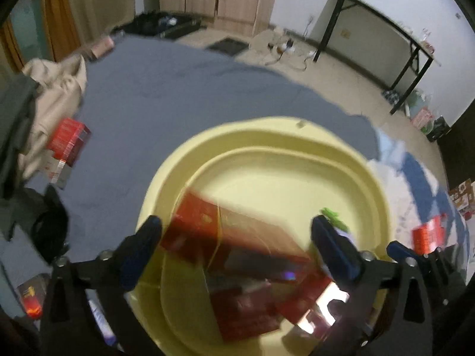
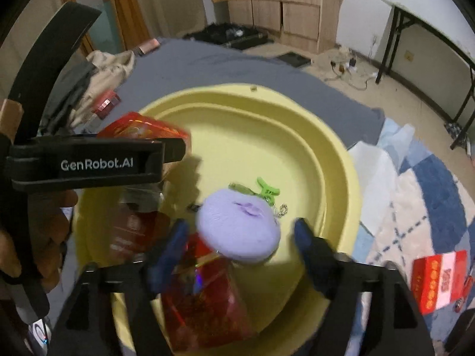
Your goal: Organize rigid objects
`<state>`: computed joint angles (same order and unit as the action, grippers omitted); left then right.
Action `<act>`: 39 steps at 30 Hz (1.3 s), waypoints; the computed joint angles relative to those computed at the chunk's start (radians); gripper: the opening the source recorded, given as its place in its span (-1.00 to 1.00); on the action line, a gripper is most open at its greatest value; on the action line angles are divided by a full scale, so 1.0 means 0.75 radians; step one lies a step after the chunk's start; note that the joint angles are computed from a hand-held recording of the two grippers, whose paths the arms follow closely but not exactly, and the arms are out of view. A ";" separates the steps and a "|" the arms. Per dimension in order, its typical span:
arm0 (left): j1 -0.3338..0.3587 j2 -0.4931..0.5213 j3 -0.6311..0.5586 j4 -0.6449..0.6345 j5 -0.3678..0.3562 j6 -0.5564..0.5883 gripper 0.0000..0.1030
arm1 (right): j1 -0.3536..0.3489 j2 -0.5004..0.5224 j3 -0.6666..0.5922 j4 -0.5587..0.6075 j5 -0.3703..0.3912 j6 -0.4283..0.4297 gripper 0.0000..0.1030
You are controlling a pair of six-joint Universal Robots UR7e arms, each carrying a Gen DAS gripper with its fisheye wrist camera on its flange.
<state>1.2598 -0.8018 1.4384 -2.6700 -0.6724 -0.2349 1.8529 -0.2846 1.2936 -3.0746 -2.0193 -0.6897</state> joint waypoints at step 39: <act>-0.435 -0.041 0.507 -0.248 -0.064 -0.288 1.00 | -0.337 -0.816 1.310 -1.025 0.051 0.072 0.99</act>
